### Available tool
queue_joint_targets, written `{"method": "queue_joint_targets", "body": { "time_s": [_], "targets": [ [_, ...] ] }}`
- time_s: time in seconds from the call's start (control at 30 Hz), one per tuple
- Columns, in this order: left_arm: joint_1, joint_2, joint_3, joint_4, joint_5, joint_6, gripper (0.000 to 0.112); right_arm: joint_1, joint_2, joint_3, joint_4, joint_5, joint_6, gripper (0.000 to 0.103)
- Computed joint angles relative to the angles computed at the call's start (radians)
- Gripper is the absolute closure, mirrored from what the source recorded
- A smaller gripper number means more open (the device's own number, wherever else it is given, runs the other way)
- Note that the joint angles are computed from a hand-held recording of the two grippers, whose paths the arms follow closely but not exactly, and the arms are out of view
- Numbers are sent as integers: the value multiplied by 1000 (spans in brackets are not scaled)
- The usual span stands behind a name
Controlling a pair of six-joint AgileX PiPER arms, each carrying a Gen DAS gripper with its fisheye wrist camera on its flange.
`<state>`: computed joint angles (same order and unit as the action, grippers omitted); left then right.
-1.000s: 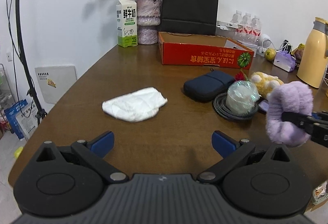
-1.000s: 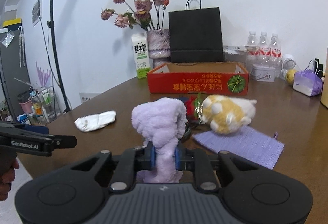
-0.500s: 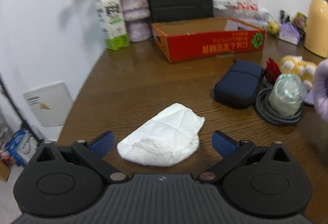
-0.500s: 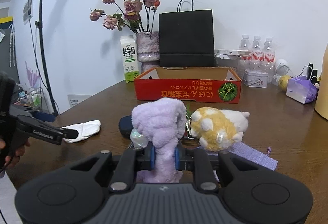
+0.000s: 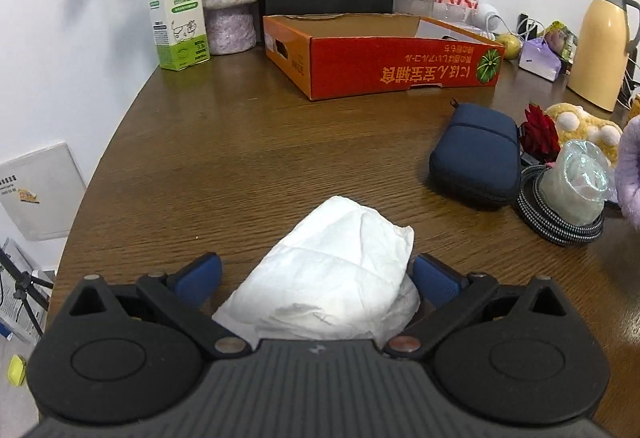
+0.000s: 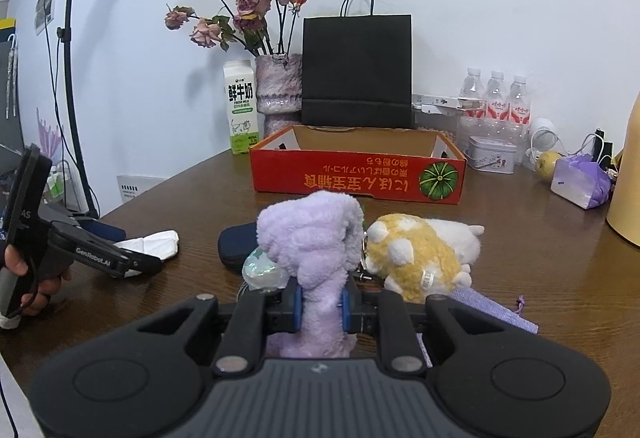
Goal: Organize objects
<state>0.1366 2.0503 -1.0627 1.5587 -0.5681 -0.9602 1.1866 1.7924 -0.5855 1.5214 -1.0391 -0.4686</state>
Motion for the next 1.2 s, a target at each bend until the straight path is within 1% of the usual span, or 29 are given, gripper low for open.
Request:
{"method": "queue_joint_targets", "body": {
  "time_s": [0.07, 0.1, 0.13, 0.17, 0.2, 0.33, 0.43, 0.47, 0.53, 0.6, 0.73, 0.83, 0.97, 1.2],
  "targets": [
    [-6, -15, 23, -37, 13, 19, 14, -2, 4, -1, -4, 3, 3, 86],
    [-4, -27, 41, -55, 8, 38, 27, -2, 4, 1, -5, 4, 7, 86],
    [-3, -40, 55, -61, 6, 45, 34, -1, 4, 5, -7, 4, 13, 86],
    [-3, -53, 73, -68, 6, 45, 38, -1, 3, 6, -7, 4, 16, 87],
    [0, -63, 94, -98, 0, 68, 45, 0, 2, 8, -7, 3, 17, 87],
    [-21, -117, 210, -335, 26, 257, 61, 9, 0, 16, -12, -1, 33, 86],
    [-34, -167, 312, -496, 10, 385, 70, 15, 2, 20, -15, -2, 46, 86],
    [-44, -188, 355, -570, -1, 450, 71, 17, 1, 23, -18, -2, 52, 86],
    [-53, -223, 424, -642, -39, 510, 71, 25, -1, 29, -22, -6, 61, 86],
    [-59, -258, 478, -663, -72, 517, 71, 33, -2, 35, -27, -10, 73, 86],
    [-113, -345, 567, -752, -99, 539, 71, 50, -9, 49, -34, -21, 88, 86],
    [-152, -406, 599, -769, -98, 493, 70, 63, -20, 63, -40, -31, 100, 86],
    [-218, -473, 624, -838, -74, 450, 69, 74, -30, 81, -51, -42, 119, 86],
    [-327, -530, 642, -984, -37, 505, 70, 71, -62, 109, -70, -58, 121, 86]
  ]
}}
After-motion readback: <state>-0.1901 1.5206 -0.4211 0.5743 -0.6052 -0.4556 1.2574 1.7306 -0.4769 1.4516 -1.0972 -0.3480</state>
